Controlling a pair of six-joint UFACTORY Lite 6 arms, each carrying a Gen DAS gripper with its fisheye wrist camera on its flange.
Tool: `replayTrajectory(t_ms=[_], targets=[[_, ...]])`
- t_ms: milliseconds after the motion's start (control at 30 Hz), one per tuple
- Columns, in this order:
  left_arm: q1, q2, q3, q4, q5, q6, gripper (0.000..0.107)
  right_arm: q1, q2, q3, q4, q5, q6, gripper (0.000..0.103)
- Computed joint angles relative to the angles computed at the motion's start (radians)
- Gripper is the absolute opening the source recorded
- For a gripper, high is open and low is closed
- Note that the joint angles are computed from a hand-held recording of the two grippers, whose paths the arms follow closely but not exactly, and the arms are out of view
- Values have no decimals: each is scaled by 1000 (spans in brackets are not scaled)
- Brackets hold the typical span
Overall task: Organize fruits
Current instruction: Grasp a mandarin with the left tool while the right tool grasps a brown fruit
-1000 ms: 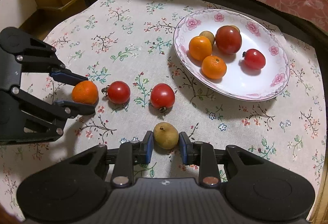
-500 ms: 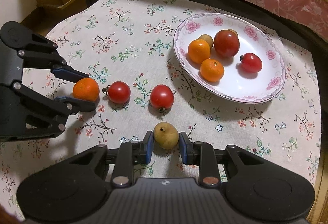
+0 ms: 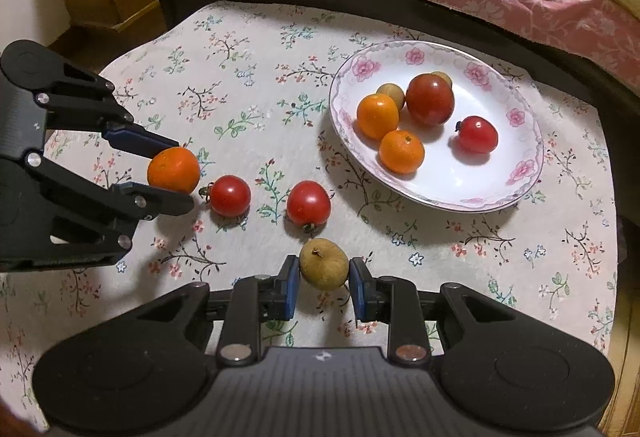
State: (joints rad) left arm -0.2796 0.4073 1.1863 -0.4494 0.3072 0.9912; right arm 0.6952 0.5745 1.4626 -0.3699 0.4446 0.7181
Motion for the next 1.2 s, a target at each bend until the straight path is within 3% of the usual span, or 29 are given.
replayTrajectory(t_ms=[1200], targets=[[-42, 61, 81, 95, -19, -142, 43, -20, -32, -18, -88, -8, 104, 27]])
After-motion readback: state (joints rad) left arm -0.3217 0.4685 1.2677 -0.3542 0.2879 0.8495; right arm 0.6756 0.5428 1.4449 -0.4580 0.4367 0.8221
